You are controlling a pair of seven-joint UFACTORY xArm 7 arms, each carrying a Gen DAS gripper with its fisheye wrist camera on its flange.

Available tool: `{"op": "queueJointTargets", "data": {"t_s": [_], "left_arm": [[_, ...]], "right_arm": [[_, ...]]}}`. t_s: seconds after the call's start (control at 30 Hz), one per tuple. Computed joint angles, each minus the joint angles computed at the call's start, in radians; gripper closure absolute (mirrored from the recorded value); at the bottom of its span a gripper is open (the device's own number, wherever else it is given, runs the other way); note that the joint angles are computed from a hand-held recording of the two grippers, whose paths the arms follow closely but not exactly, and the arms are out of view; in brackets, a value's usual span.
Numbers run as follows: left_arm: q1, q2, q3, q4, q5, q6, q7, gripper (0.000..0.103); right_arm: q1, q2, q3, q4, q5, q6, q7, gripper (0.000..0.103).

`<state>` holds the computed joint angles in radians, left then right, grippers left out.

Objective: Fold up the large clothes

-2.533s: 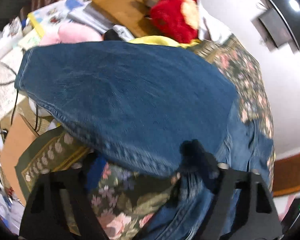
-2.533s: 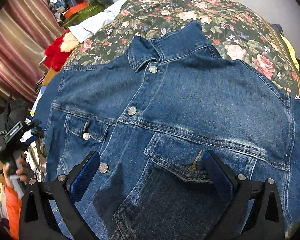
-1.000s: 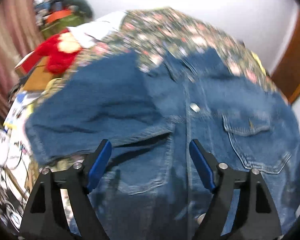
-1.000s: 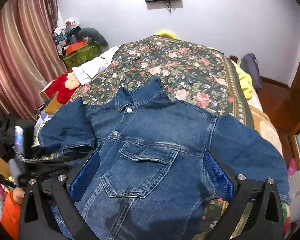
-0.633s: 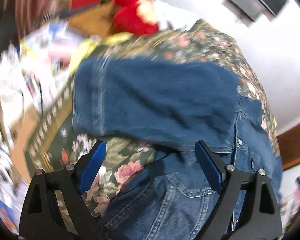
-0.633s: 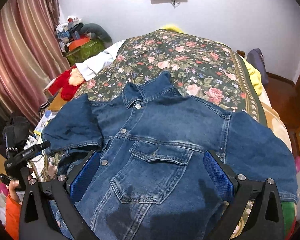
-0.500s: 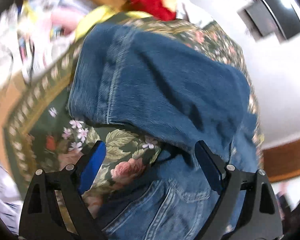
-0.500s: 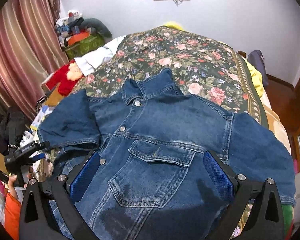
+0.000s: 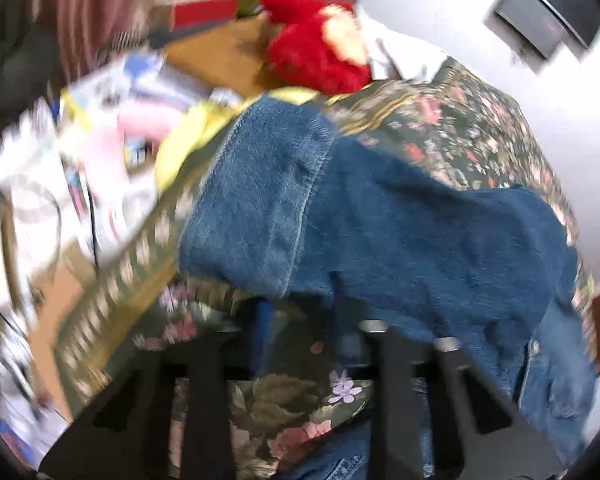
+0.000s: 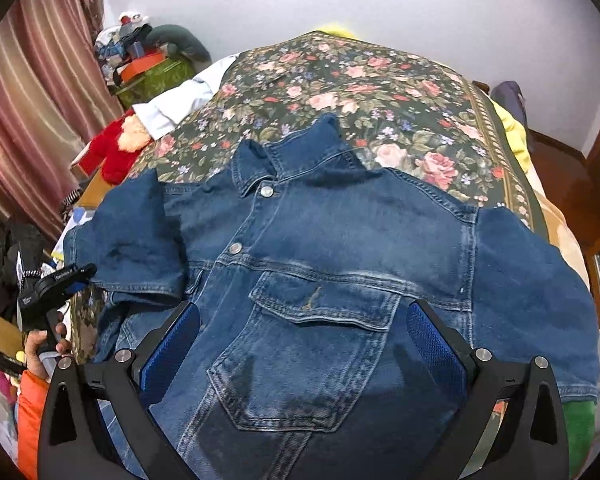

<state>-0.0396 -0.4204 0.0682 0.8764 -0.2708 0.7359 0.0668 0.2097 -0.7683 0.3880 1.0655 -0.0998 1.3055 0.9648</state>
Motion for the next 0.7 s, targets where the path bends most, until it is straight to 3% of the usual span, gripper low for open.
{"op": "queueJointTargets", "data": {"t_s": [0.13, 0.23, 0.5, 0.7], "left_arm": [[0.009, -0.025, -0.076, 0.061, 0.145, -0.065, -0.016, 0.099], [-0.049, -0.058, -0.074, 0.124, 0.130, -0.083, 0.033, 0.099], [-0.221, -0.105, -0.157, 0.256, 0.110, -0.149, 0.109, 0.100], [-0.396, -0.096, -0.212, 0.278, 0.035, -0.075, 0.190, 0.100]], "right_arm": [[-0.003, -0.055, -0.018, -0.023, 0.002, 0.001, 0.007, 0.000], [-0.013, -0.103, -0.023, -0.035, -0.005, 0.012, 0.001, 0.000], [-0.059, -0.274, -0.050, -0.085, 0.007, 0.063, -0.012, 0.000], [-0.112, -0.408, -0.088, -0.121, 0.036, 0.118, -0.011, 0.000]]}}
